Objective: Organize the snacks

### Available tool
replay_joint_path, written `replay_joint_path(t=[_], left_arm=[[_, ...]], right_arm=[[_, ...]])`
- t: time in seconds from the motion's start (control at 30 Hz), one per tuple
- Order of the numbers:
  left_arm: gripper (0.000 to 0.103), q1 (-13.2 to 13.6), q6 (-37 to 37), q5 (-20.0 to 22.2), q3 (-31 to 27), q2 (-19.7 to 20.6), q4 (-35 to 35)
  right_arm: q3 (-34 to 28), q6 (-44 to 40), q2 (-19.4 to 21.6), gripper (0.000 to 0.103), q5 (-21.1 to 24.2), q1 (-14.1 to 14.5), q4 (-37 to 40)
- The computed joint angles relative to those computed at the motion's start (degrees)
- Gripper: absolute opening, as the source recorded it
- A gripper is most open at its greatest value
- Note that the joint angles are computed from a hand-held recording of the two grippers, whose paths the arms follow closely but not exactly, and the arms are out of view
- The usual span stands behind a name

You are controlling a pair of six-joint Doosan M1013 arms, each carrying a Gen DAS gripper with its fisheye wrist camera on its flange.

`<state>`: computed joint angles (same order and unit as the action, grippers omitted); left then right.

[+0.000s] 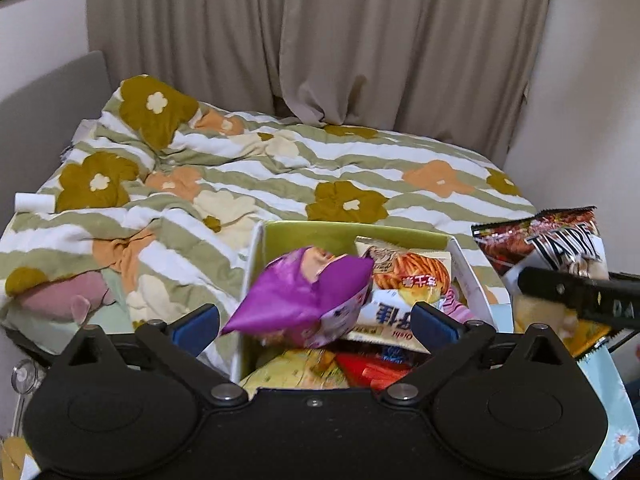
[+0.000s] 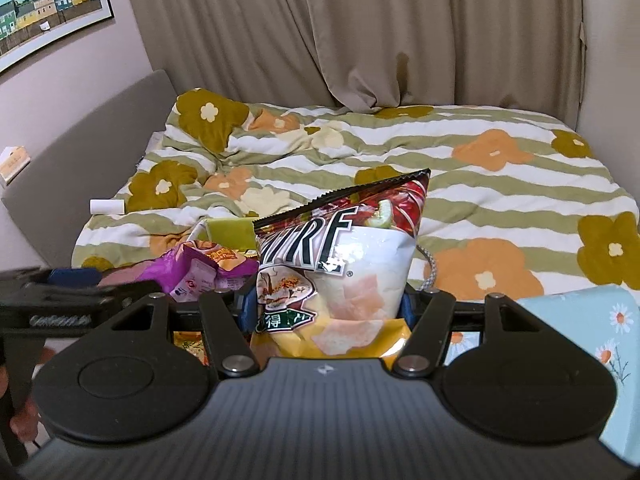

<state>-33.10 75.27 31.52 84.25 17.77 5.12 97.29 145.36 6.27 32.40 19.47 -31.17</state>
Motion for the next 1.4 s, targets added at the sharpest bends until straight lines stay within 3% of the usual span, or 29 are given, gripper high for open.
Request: replay_joint_path(t=[0.33,0.37,0.43,0.53,0.8,0.93,1.1,1.27,1.4], left_arm=[[0.103,0.07,-6.44,-0.82,2.19,-2.26,5.77],[0.103,0.14,-6.70,-0.95,2.40,-2.37,5.84],[0.103,0.08,-7.24,-1.15,3.00,-2.64,6.40],[0.103,-0.12,-7.62,-1.42,3.84,-2.81,7.93],[0.103,-0.40,-6.64,-1.60,5.45,-3.27,6.26],[0.103,-1.32,-9.18,-1.73,6.13,-4.51,9.33],[0.103,-3.82,-18.21,-2.69,7.93,-7.08,18.55],[0.103,-7.36,-27.19,-2.95,10.19,-10.05,27.87],[0.103,-10.41,-35.18,-3.08,12.27,-12.31,35.97]], right_arm=[[-2.04,-4.26,1.72,0.082,-3.76,-0.50,4.80],[-2.15,-4.26,2.09,0.085,-4.40,-0.48,4.80],[-2.16,-3.10,2.80,0.103,-5.26,-0.32,3.78],[-1.08,2.94,2.84,0.103,-6.29,0.31,-1.30],[0.88,6.62,1.80,0.103,-5.36,1.41,-4.41],[1.99,8.02,0.10,0.103,-5.52,1.89,-6.14],[4.34,10.41,-3.64,0.103,-6.27,2.38,-9.40],[6.93,13.13,-8.61,0.103,-3.56,3.78,-14.45],[9.20,14.97,-12.73,0.103,1.08,5.34,-16.96]])
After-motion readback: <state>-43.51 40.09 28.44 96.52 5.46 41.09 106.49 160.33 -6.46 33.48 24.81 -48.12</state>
